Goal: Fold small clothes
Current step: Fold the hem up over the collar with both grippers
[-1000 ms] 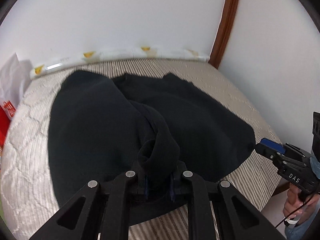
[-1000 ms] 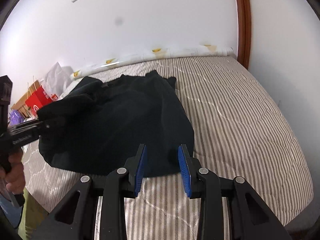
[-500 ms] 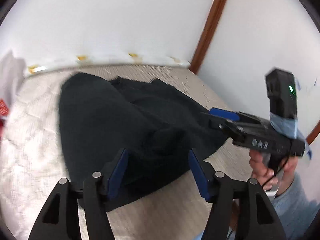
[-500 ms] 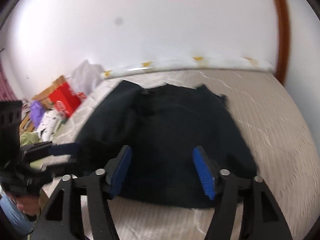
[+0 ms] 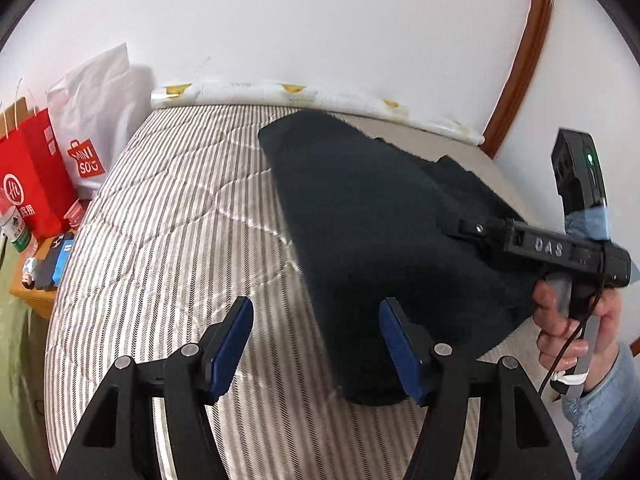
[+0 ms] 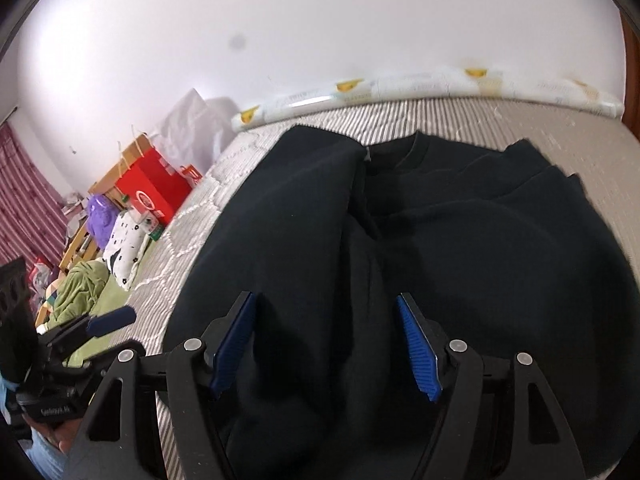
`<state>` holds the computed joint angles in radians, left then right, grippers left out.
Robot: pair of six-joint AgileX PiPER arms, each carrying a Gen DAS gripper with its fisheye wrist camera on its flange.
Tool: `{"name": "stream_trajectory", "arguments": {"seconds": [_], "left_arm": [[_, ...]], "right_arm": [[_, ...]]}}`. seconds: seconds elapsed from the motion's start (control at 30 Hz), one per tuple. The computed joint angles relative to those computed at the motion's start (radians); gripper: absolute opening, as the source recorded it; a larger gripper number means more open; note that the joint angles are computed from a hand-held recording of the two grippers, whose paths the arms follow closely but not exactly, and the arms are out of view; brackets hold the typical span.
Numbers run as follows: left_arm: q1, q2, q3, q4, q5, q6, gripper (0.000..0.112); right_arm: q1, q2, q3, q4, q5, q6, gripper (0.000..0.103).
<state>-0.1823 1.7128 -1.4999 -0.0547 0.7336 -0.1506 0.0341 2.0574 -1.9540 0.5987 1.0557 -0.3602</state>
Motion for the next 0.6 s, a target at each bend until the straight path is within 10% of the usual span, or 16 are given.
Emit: {"name": "stream_trajectory", "arguments": {"seconds": [0.27,0.6], "left_arm": [[0.015,0.056,-0.022,-0.084,-0.02,0.1,0.063],[-0.032,0.042,-0.062,-0.106,-0.002,0.118,0.066]], "right_arm": [[0.073,0.099,-0.179,-0.083,0.022,0.034,0.011],[-0.04,-0.075,-0.056,-0.059,-0.109,-0.125,0.008]]}}
